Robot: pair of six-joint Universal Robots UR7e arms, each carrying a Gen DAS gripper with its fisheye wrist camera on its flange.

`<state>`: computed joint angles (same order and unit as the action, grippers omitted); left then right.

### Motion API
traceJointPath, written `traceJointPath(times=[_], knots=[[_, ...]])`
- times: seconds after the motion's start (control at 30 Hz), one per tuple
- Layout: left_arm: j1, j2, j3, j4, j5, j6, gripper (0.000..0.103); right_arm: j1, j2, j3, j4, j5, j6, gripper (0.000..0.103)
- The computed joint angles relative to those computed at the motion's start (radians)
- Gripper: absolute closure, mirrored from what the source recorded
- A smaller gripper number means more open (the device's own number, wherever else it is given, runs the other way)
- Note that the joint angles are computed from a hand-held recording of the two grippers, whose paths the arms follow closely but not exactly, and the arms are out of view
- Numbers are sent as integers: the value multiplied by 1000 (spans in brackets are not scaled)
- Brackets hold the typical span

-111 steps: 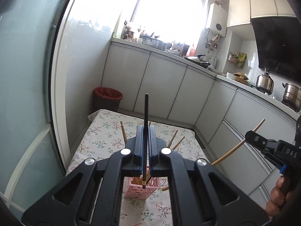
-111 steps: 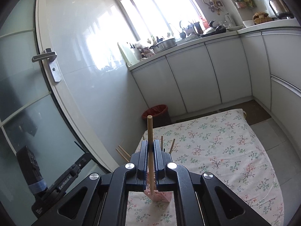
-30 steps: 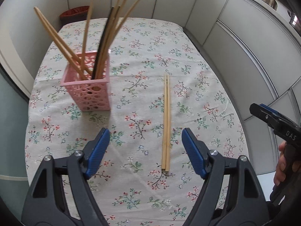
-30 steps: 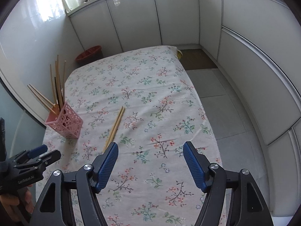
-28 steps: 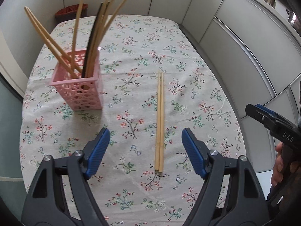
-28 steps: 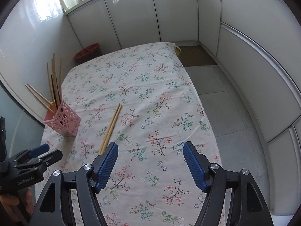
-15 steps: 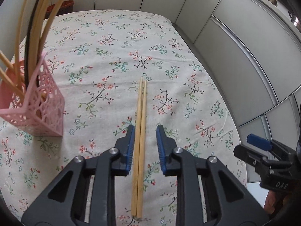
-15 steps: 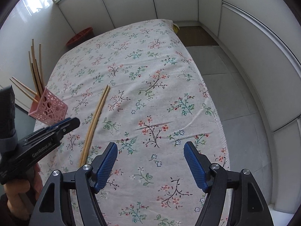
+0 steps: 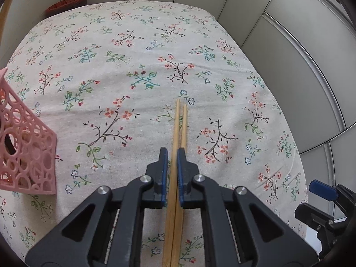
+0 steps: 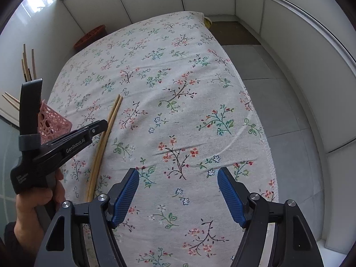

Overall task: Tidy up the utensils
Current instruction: 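Lift the chopstick with the left tool while the right tool closes on the last wooden chopstick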

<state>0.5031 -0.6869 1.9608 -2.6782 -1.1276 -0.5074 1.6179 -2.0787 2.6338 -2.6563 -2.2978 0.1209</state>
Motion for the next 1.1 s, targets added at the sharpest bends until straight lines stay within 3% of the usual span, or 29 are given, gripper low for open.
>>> traceJointPath(times=[0.4, 1.1], knots=[[-24, -14, 3, 62, 21, -16, 96, 8, -20, 1, 18, -23, 9, 29], [-149, -393, 261, 16, 80, 93, 96, 142, 149, -22, -22, -114, 120, 29]])
